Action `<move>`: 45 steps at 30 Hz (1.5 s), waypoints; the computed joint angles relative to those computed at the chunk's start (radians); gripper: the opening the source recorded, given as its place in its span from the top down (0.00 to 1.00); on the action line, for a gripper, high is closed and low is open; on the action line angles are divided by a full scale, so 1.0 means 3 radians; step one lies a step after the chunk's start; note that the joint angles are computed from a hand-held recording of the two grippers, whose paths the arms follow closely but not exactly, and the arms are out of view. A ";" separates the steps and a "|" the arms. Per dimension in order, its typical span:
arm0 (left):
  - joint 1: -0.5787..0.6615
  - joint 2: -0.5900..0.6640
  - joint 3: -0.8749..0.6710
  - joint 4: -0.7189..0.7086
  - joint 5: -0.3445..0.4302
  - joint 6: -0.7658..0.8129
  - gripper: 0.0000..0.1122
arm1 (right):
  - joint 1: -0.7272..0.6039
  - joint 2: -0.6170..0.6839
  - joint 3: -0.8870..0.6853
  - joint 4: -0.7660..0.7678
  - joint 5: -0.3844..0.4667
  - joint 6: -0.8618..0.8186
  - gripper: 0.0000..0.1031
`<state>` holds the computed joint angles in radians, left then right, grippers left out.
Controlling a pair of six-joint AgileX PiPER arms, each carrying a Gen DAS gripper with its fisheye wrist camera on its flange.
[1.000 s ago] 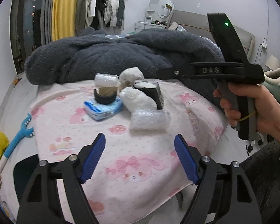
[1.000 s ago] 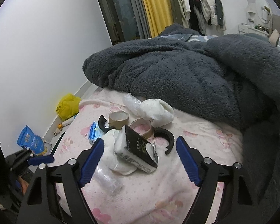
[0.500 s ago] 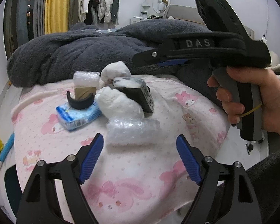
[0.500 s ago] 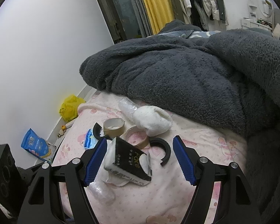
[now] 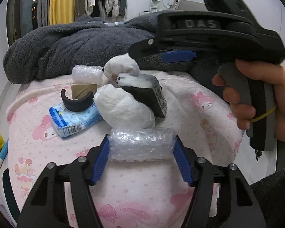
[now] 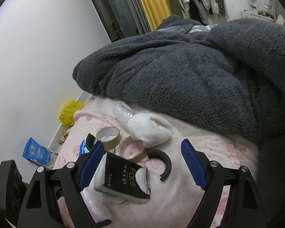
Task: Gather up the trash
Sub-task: 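Grasp the bubble-wrap roll with the left tool while the right tool approaches the white wad, then grasp the white wad with the right tool while the left tool lifts the bubble wrap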
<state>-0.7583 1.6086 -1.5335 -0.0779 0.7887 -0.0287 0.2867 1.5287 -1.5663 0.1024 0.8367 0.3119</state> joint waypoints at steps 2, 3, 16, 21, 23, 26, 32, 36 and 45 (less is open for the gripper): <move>0.0022 -0.0009 0.0002 -0.0070 0.0001 0.0064 0.42 | -0.0040 0.0045 -0.0018 0.0071 -0.0022 -0.0016 0.18; 0.0041 -0.0026 0.0013 -0.0121 -0.0001 0.0117 0.42 | -0.0051 0.0068 -0.0034 0.0094 -0.0028 -0.0020 0.18; 0.0473 -0.0359 0.0225 -0.0792 -0.0066 0.0760 0.42 | -0.0052 0.0515 -0.0474 -0.0015 0.0122 0.0196 0.18; 0.0710 -0.0449 0.0294 -0.0891 -0.0046 0.0816 0.42 | -0.0061 0.0692 -0.0640 -0.0003 0.0172 0.0284 0.18; 0.0802 -0.0472 0.0308 -0.0930 -0.0032 0.0842 0.42 | -0.0043 0.0767 -0.0736 -0.0043 0.0231 0.0333 0.21; 0.0956 -0.0505 0.0312 -0.1006 0.0002 0.0882 0.42 | 0.0001 0.0908 -0.0962 -0.0158 0.0462 0.0376 0.40; 0.1222 -0.0602 0.0338 -0.0972 0.0064 0.0906 0.42 | 0.0182 0.0876 -0.1235 -0.0708 0.0731 0.0633 0.48; 0.1492 -0.0605 0.0319 -0.0925 0.0129 0.0874 0.42 | 0.0261 0.0799 -0.1375 -0.0749 0.0753 0.0708 0.48; 0.2030 -0.0554 0.0333 -0.0721 0.0297 0.0804 0.42 | 0.0715 0.1221 -0.2257 -0.0823 0.1016 0.0868 0.48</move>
<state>-0.1492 1.4424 -1.4337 -0.2943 0.8778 0.2125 0.5012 1.8950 -2.2434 -0.1444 1.1414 0.5722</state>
